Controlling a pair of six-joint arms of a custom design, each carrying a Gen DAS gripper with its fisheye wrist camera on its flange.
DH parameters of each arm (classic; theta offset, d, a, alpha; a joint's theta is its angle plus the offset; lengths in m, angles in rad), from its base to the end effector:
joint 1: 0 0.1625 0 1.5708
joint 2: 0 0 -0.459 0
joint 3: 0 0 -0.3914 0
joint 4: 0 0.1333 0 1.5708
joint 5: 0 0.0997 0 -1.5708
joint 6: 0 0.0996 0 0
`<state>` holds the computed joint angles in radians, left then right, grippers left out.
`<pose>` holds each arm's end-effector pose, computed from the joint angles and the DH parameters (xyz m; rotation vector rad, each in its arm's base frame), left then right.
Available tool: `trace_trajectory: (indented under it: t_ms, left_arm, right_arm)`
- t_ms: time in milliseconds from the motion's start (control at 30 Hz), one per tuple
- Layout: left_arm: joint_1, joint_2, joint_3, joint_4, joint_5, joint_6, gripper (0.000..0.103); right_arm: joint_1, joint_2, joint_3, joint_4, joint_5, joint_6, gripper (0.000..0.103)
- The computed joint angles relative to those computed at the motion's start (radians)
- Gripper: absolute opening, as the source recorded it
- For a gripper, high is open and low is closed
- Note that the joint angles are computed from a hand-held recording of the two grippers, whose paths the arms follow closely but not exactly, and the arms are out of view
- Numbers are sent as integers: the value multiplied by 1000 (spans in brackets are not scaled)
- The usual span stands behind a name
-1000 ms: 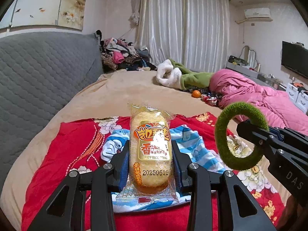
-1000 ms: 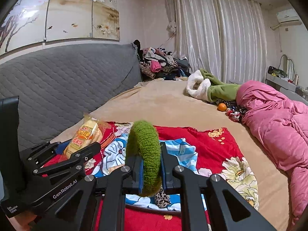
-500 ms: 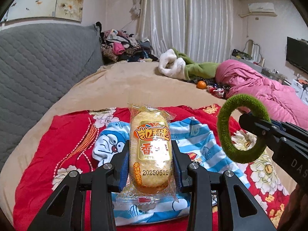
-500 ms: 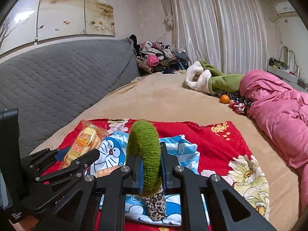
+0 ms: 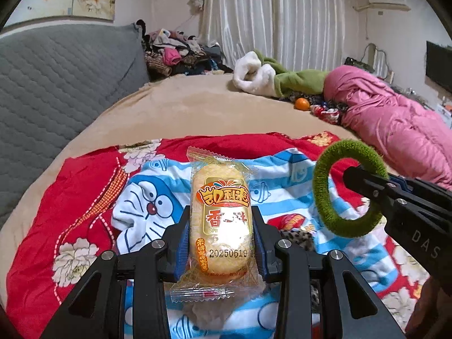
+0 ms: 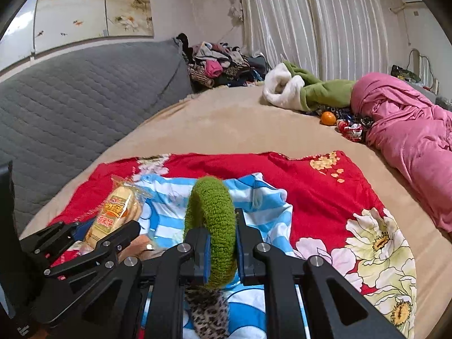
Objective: Organize objects
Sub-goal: 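Lower and release the rice cake into the box while right tool releases the green ring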
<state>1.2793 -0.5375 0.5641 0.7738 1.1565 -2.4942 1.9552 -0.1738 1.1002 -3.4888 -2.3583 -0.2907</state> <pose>-0.0574 -0.7945 0.2522 0.9281 2.2941 -0.8923 0.3584 -0.7186 -0.0261 0.2548 -2.1771 1.1970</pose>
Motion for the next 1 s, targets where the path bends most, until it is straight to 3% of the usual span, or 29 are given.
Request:
trace_trajectory:
  t_ms: [67,333,633,1000]
  left_arm:
    - [6,33,-47,23,0,-17,39]
    - [19,94,-114,33,-16,-17,39]
    - [22,190,-267,117,-41,-29,39]
    - [26,259,-346,176,-97,-27,40]
  right_arm:
    - [-3,26,-39,-9,-23,-40,14]
    - [-31,63,-99,16,-16,-51,14]
    - [-59,93,-155,61,-30,-42,14]
    - [-72,123,-204,129,-85,-24,14]
